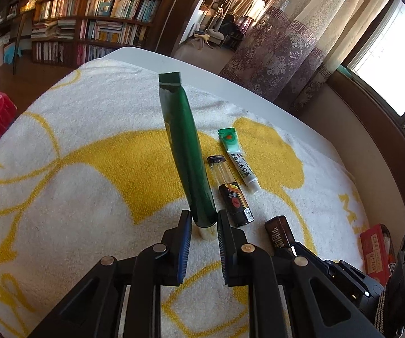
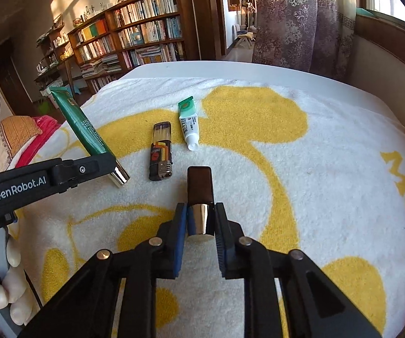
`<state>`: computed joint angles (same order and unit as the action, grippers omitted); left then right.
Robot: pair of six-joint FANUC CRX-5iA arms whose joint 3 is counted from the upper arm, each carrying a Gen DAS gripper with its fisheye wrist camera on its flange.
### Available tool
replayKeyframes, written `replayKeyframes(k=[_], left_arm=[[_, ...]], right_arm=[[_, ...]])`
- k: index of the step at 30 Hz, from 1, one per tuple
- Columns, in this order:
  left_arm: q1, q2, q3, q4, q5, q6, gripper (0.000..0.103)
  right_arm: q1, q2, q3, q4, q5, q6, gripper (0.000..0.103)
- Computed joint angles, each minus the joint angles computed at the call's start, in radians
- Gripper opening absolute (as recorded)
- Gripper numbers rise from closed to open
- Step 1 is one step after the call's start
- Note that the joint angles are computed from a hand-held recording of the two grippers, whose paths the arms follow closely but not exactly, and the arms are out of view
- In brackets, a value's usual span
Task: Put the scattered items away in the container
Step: 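Lift the green tube with the left gripper while the right gripper grasps the lipstick, then carry the gold lipstick into the red tin and open the right gripper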
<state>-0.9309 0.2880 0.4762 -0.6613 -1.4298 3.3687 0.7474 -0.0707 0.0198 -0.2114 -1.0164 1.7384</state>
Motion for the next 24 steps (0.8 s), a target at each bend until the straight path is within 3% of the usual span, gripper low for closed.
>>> replayKeyframes(k=[11, 24], left_arm=[[-0.026, -0.015, 0.005, -0.034, 0.044, 0.009, 0.019], [-0.028, 0.043, 0.082, -0.005, 0.054, -0.087, 0.019]], right_arm=[[-0.119, -0.113, -0.032, -0.086, -0.006, 0.034, 0.021], [-0.393, -0.208, -0.03, -0.239, -0.055, 0.098, 0.021]])
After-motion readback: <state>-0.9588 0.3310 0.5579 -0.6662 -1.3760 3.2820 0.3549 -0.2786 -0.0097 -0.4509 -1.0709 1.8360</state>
